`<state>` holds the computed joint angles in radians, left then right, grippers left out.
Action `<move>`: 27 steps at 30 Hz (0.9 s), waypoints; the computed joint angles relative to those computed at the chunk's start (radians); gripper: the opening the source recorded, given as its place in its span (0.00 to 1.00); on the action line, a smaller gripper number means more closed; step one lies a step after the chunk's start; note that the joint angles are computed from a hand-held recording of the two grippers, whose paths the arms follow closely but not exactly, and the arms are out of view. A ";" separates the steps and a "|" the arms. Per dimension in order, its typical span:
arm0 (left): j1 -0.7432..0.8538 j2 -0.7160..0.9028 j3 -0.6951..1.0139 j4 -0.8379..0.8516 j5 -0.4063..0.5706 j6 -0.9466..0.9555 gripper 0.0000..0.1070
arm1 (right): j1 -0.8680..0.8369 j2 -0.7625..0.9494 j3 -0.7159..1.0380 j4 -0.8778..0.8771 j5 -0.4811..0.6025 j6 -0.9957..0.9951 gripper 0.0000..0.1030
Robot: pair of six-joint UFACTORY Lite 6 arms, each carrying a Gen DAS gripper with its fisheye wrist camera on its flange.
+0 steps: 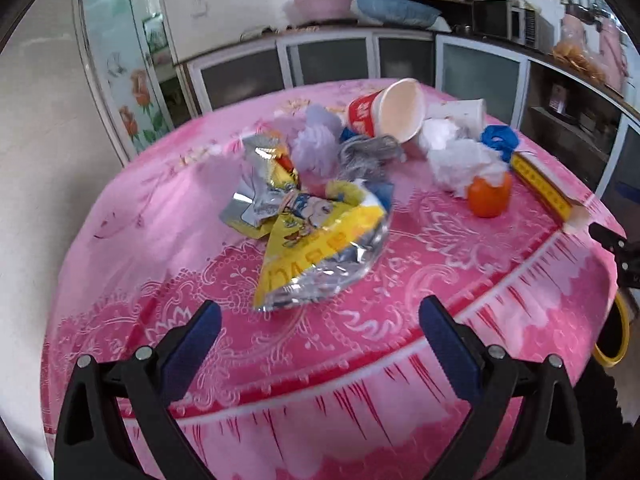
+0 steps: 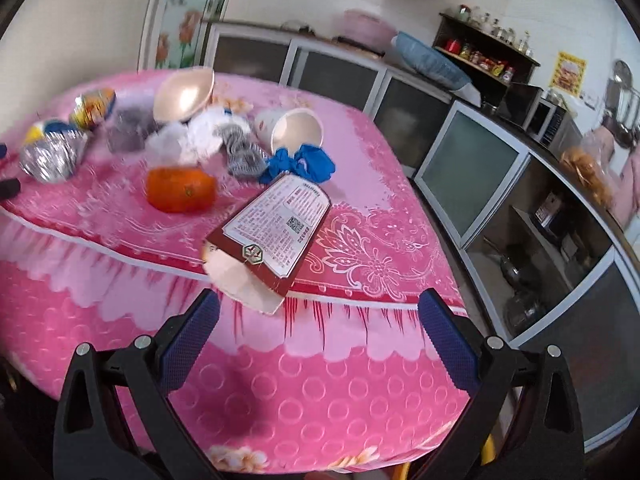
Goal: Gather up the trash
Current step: 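Grasp the yellow snack bag with the left gripper while the right gripper grasps the cardboard box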
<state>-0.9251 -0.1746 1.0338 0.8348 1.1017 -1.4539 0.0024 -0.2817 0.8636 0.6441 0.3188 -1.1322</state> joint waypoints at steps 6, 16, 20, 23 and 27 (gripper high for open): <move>0.156 -0.025 -0.007 -0.024 -0.064 0.058 0.89 | 0.047 0.168 0.132 -0.140 -0.018 0.167 0.92; 0.378 0.087 0.038 -0.109 -0.284 0.224 0.57 | 0.059 0.396 0.335 -0.126 0.097 0.237 0.80; 0.371 0.123 0.047 -0.090 -0.298 0.204 0.27 | 0.052 0.432 0.391 -0.082 0.182 0.205 0.43; 0.325 0.119 0.052 -0.042 -0.268 0.160 0.19 | 0.033 0.408 0.385 -0.003 0.213 0.161 0.16; 0.286 0.059 0.037 -0.048 -0.258 0.145 0.13 | -0.050 0.379 0.404 0.134 0.353 0.084 0.05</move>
